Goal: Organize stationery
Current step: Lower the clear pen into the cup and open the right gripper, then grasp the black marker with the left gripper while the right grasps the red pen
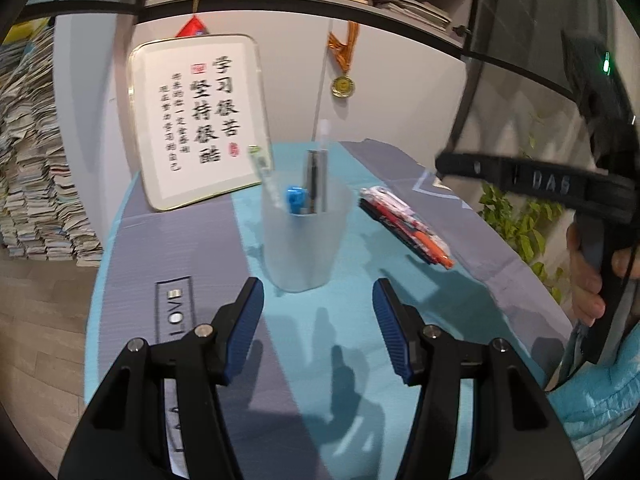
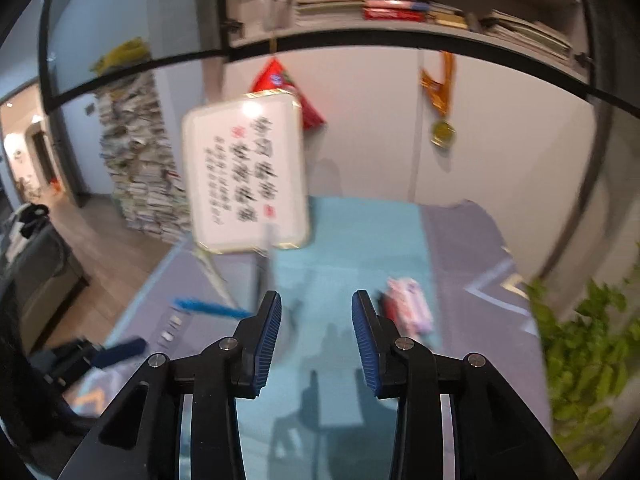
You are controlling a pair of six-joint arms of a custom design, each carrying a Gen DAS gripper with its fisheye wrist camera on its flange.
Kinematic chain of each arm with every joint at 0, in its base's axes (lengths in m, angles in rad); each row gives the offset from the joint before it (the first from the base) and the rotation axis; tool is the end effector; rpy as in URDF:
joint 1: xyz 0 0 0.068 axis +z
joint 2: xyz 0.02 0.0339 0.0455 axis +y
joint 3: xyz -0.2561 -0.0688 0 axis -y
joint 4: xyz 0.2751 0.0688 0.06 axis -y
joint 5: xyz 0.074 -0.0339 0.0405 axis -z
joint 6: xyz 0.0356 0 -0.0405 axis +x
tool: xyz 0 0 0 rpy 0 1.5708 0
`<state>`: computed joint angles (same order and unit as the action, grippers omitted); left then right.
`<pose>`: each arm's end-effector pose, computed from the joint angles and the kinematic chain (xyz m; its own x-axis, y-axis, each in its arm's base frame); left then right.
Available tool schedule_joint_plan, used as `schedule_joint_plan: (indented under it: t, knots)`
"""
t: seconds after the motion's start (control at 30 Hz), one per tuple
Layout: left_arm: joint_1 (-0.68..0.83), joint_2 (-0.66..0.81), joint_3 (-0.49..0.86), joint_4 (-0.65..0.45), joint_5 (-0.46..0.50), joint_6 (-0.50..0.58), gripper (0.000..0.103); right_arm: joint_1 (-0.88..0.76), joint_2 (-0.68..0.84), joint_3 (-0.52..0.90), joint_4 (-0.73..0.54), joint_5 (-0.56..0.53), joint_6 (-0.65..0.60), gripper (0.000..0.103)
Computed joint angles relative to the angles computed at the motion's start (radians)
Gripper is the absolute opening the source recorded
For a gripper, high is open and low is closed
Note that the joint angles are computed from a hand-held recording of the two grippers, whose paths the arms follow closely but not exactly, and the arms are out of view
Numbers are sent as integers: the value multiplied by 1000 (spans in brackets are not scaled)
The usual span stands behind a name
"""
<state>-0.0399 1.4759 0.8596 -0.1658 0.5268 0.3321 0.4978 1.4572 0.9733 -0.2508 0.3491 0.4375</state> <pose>0.3283 -0.0310 0.1846 -0.5383 0.3035 -0.7862 0.5991 0.7939 -0.1037 0.3064 0.1527 0.2210 -0.6291 0.1112 -0.7693 0.0451 0.9933 0.1067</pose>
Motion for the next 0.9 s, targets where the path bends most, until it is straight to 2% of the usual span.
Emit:
schedule_joint_plan:
  t: [0.23, 0.4, 0.47, 0.5, 0.57, 0.7, 0.9]
  knots:
    - [-108, -6, -5, -13, -63, -26, 53, -73, -78, -172, -6, -69, 38, 36]
    - [-191, 27, 21, -8, -126, -101, 51, -108, -95, -255, 31, -105, 31, 36]
    - [-224, 47, 40, -13, -145, -126, 47, -118, -105, -294, 61, -130, 20, 32]
    - [-250, 69, 61, -18, -162, -143, 45, -128, -105, -308, 81, -156, 9, 28]
    - [-288, 104, 93, -19, -190, -166, 45, -143, -110, -336, 117, -203, -8, 26]
    - [-376, 236, 216, -38, -286, -229, 42, -181, -120, -390, 188, -280, -15, 26]
    - [-421, 427, 413, -87, -353, -342, 42, -235, -113, -435, 252, -353, -22, 26]
